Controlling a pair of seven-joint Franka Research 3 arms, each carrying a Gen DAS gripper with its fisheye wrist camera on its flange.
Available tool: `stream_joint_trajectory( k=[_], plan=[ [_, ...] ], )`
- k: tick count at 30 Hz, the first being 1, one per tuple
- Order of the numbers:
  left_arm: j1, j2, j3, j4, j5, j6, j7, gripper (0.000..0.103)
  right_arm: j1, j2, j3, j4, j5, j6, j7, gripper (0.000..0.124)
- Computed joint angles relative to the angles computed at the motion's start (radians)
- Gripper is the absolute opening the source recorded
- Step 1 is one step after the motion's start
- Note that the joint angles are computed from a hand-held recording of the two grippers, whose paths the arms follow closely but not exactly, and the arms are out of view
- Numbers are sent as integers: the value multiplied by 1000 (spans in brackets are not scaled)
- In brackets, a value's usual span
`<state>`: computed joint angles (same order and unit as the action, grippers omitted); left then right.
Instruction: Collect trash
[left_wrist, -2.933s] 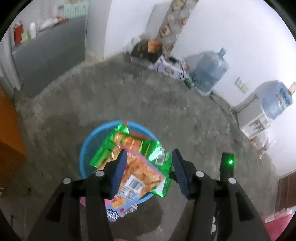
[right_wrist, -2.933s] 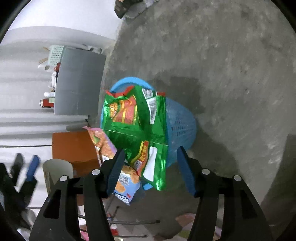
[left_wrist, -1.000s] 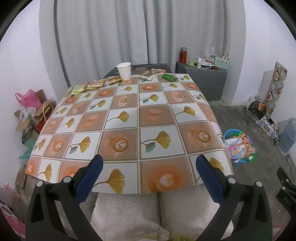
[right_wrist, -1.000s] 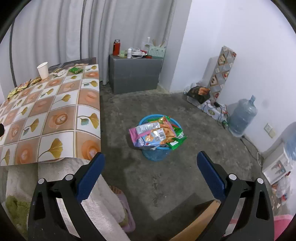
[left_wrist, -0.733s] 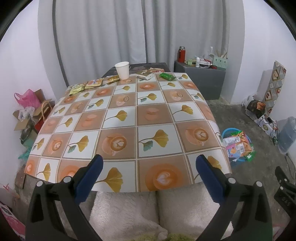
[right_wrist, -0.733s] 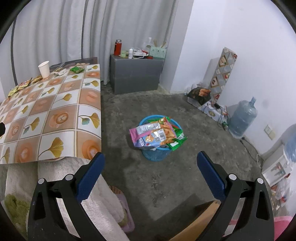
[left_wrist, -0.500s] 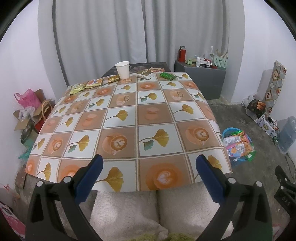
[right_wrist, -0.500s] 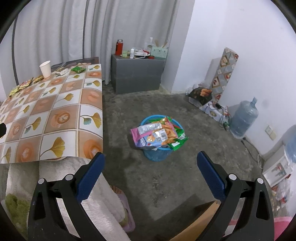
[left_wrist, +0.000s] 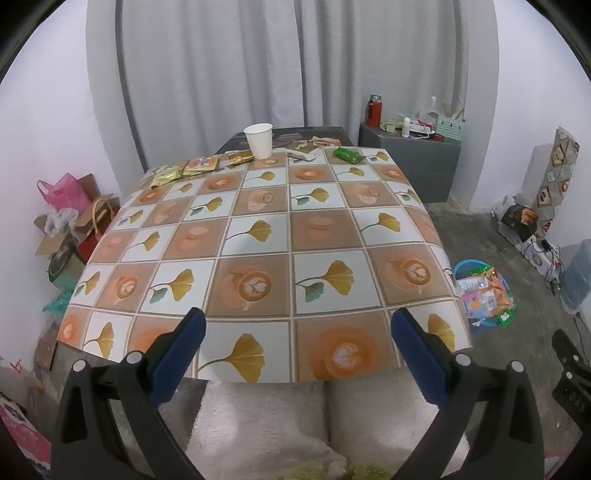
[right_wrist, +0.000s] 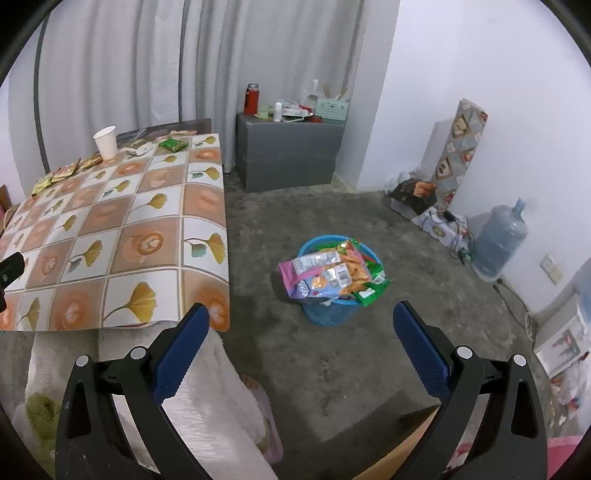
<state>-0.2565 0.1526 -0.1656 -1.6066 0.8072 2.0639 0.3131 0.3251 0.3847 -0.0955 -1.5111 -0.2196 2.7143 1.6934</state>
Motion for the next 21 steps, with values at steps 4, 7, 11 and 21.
stream_joint_trajectory(
  k=[4, 7, 11, 21],
  plan=[
    [2, -2, 1, -1, -1, -3, 2, 98, 2, 1, 1, 3, 1, 0, -1, 96],
    [2, -2, 1, -1, -1, -3, 1, 98, 3, 0, 0, 2, -1, -1, 0, 96],
    [3, -7, 1, -6, 0, -4, 1, 98, 4, 4, 2, 8, 1, -4, -3, 96],
    [7, -7, 0, -7, 0, -1, 5, 98, 6, 5, 1, 10, 0, -4, -1, 96]
  ],
)
